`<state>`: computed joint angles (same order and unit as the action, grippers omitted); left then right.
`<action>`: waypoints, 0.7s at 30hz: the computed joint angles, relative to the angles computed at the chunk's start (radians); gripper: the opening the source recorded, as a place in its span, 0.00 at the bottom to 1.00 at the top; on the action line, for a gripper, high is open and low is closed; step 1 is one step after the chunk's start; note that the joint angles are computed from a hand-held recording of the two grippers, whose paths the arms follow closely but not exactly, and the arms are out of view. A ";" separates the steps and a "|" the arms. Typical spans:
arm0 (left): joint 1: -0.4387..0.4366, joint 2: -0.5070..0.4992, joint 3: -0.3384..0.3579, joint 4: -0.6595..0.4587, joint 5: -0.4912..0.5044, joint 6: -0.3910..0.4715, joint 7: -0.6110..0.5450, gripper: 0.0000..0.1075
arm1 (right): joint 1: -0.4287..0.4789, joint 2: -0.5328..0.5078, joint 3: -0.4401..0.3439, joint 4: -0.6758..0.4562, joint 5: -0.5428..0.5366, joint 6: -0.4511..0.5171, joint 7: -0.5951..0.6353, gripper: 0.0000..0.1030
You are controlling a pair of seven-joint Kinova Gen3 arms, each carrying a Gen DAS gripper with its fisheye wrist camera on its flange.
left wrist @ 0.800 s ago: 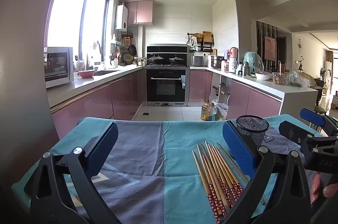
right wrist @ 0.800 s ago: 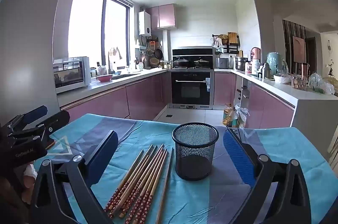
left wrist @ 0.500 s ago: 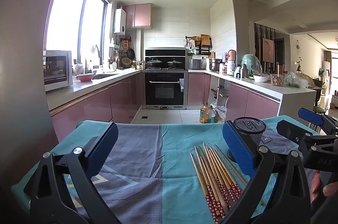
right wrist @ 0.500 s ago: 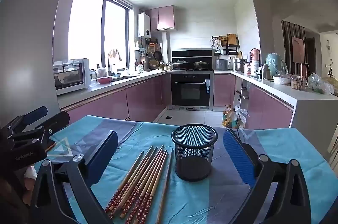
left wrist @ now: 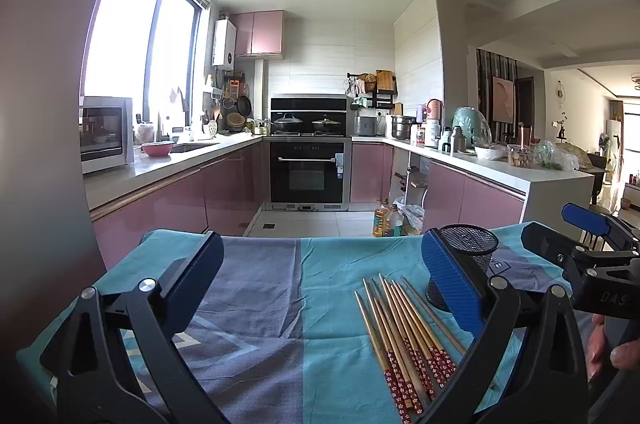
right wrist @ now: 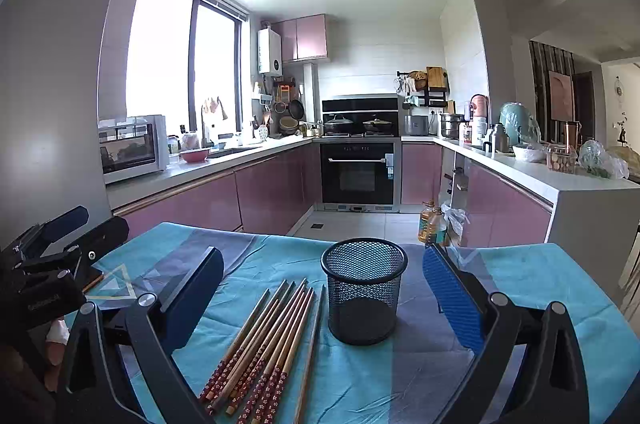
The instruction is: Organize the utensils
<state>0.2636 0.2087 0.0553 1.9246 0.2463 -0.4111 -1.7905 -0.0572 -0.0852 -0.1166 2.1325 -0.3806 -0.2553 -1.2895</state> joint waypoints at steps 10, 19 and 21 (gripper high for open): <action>-0.005 0.001 0.005 -0.007 -0.018 0.009 0.018 0.91 | 0.004 -0.012 -0.001 0.008 0.000 -0.005 -0.010 0.94; -0.012 0.006 0.010 -0.001 -0.037 -0.012 0.035 0.91 | 0.004 -0.013 0.008 0.008 0.039 -0.002 -0.049 0.94; -0.011 0.006 0.009 -0.001 -0.039 -0.013 0.035 0.91 | 0.004 -0.012 0.008 0.008 0.043 -0.002 -0.054 0.94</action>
<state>0.2527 0.2143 0.0643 1.9239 0.2074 -0.4243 -1.7552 -0.0534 -0.0974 -0.1086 2.1400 -0.3376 -0.2577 -1.3434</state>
